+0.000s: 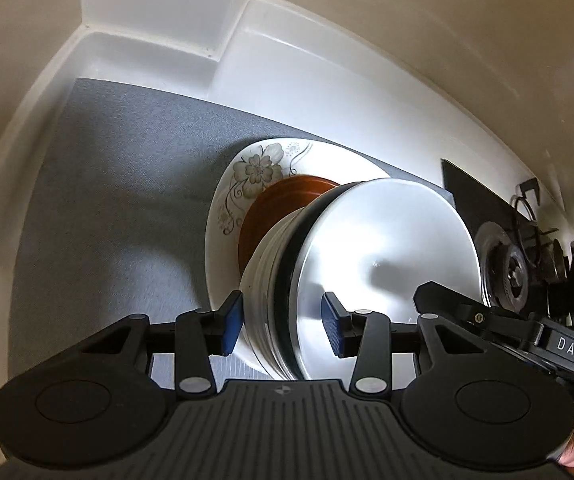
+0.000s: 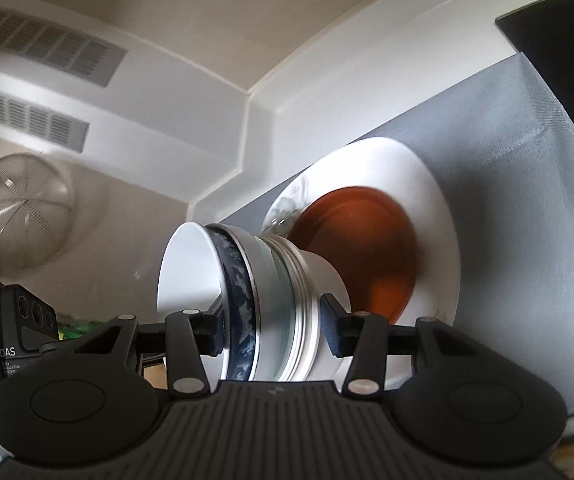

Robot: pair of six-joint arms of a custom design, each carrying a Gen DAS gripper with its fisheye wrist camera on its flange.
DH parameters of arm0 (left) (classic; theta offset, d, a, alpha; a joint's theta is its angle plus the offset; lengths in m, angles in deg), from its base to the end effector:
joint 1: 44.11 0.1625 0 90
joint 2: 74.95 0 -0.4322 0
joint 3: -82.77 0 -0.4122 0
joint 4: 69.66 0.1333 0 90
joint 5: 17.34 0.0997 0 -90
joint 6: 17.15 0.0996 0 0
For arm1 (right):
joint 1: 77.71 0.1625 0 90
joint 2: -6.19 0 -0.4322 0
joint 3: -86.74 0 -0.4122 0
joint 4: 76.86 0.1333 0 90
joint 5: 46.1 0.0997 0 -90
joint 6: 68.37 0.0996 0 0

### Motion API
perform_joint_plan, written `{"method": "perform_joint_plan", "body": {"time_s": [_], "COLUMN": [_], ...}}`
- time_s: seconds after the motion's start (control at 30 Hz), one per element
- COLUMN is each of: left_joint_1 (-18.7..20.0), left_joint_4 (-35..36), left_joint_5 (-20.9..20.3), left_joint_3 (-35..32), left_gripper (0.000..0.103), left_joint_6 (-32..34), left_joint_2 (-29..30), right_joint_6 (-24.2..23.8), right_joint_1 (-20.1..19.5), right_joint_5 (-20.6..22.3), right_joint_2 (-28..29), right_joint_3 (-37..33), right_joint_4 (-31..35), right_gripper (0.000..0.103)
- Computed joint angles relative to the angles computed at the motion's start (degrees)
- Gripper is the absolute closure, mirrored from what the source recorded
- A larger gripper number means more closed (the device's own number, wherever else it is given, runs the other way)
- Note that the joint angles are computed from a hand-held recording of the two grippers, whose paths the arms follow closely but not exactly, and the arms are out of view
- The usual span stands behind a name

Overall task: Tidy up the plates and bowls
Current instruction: 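Set the bowl stack on the orange plate and open both grippers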

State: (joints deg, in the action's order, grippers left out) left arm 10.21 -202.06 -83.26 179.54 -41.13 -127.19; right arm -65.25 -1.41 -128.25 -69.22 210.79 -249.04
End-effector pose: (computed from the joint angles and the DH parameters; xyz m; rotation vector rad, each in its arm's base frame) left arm -0.2406 -0.6333 0.1205 0.2909 2.7328 -0.2473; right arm 0.0198 -0.5389 0.2442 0.3685 2.9065 -0.8975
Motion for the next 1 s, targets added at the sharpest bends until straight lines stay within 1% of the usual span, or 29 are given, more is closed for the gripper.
{"method": "perform_joint_plan", "body": {"time_s": [0.2, 0.3, 0.5, 0.57, 0.67, 0.7, 0.73, 0.77, 0.8, 0.83, 0.87, 0.9, 0.93, 0.97, 1.0], "left_joint_1": [1.5, 1.4, 1.5, 1.3, 0.7, 0.6, 0.0, -0.9, -2.0, -3.1, -4.1, -5.1, -6.0, -6.9, -7.9], "left_joint_4": [0.9, 0.6, -0.2, -1.4, -2.6, -2.5, -2.4, -2.9, -4.3, -5.7, -6.9, -7.5, -7.6, -7.7, -7.3], "left_joint_5": [-0.3, 0.0, -0.4, 0.1, 1.5, 1.8, 3.3, 5.5, 7.8, 10.0, 12.0, 13.7, 15.0, 16.1, 17.5], "left_joint_3": [-3.6, -4.9, -5.4, -5.0, -4.5, -4.3, -4.0, -3.3, -2.0, -0.5, 0.9, 2.2, 3.3, 4.2, 5.1], "left_gripper": [0.058, 0.058, 0.058, 0.059, 0.059, 0.061, 0.061, 0.058, 0.051, 0.046, 0.037, 0.031, 0.03, 0.03, 0.029], "left_joint_6": [0.6, 0.9, -0.1, 1.2, 3.1, 2.6, 2.0, 1.9, 2.4, 2.5, 2.3, 1.2, -0.3, -1.5, -2.8], "left_joint_2": [3.1, 4.8, 6.5, 6.9, 7.2, 7.1, 6.9, 6.6, 6.0, 5.2, 4.3, 3.3, 2.2, 1.3, 0.1], "right_joint_6": [-1.0, -1.2, -2.6, -3.5, -4.6, -4.2, -2.7, -1.6, -2.1, -3.4, -4.1, -4.7, -5.2, -5.7, -6.6], "right_joint_1": [-1.2, -1.8, -2.8, -3.1, -4.3, -4.8, -5.3, -5.7, -5.7, -4.8, -3.3, -1.8, -0.9, 0.3, 2.3], "right_joint_5": [0.4, 0.4, -0.2, -0.5, 1.6, 2.8, 3.8, 5.2, 6.0, 4.3, 0.4, -2.8, -3.8, -5.2, -8.5], "right_joint_2": [2.6, 3.1, 4.0, 4.2, 4.3, 4.2, 4.0, 3.7, 3.1, 2.4, 1.7, 0.9, -0.4, -1.6, -2.7], "right_joint_3": [-2.4, -2.9, -3.8, -3.6, -2.8, -2.4, -1.9, -1.3, -0.7, 0.2, 0.9, 1.8, 2.9, 4.0, 4.9], "right_joint_4": [-0.5, -0.6, -0.5, -1.2, -2.7, -3.1, -4.1, -4.9, -5.5, -7.2, -9.2, -10.9, -12.4, -13.9, -15.2], "right_gripper": [0.051, 0.051, 0.052, 0.053, 0.052, 0.05, 0.048, 0.035, 0.028, 0.015, 0.011, 0.011, 0.011, 0.009, 0.006]}}
